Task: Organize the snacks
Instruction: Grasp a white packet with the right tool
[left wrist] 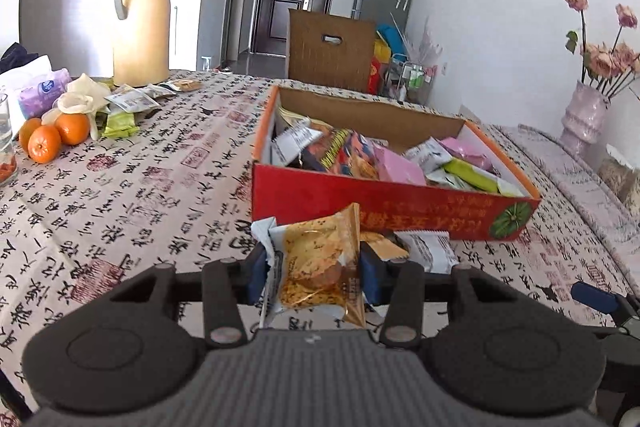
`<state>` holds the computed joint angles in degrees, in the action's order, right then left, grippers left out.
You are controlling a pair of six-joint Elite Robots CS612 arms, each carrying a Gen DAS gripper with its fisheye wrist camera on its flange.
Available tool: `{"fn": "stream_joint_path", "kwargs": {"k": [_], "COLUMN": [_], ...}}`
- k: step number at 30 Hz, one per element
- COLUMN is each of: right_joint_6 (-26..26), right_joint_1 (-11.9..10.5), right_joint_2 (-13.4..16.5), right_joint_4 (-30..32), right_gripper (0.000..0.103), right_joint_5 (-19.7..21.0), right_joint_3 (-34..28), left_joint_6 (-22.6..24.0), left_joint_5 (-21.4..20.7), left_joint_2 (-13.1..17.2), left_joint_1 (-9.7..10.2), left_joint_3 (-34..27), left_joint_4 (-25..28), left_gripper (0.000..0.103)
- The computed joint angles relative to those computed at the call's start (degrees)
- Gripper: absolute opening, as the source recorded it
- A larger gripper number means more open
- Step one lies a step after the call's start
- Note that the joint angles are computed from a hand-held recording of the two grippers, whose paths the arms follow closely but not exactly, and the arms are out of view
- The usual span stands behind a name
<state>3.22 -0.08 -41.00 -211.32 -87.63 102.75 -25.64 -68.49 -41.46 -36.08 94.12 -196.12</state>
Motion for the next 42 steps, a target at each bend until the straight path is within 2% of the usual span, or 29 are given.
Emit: {"fn": "stream_joint_path", "kwargs": {"k": [10,17,24,28,29,30,35,42], "right_joint_6": [-1.3,-1.6,-2.8,-1.6,-1.1,-1.0,-1.2,-3.0], "right_joint_1": [1.7,2.7,3.1,3.0,2.9,2.9,2.9,2.8], "right_joint_2": [0.7,1.8,2.8,3.5,3.6,3.7,3.9,3.2], "right_joint_4": [1.8,5.2,12.2,16.6,17.6,18.5,18.9,15.5], "right_gripper": [0.103,0.101,0.083,0.082,0.079,0.070,0.040,0.038], "right_joint_5": [-0.4,-2.4,-1.5,0.4,1.0,0.9,1.3,1.8], "right_joint_3": [-4.0,-7.8,-10.7,-12.6,-12.9,-13.2,-13.3,-11.5], "left_joint_6": [-0.9,-1.8,-2.5,-2.5,-2.4,-2.4,-2.3,-1.6], "left_joint_5": [-1.8,-3.6,-4.8,-5.2,-5.2,-5.2,-5.2,-4.4], "left_joint_2": [0.6,1.3,1.9,2.1,2.1,2.1,2.1,1.9], "left_joint_1": [1.55,2.53,3.13,3.24,3.26,3.28,3.25,3.04], "left_joint_3": [-0.5,-1.2,-2.0,-2.2,-2.2,-2.3,-2.4,-2.3], "left_joint_4": [-1.8,-1.1,-0.3,0.1,0.2,0.3,0.6,0.5], "left_gripper": [0.046,0.046,0.046,0.046,0.046,0.046,0.046,0.046]}}
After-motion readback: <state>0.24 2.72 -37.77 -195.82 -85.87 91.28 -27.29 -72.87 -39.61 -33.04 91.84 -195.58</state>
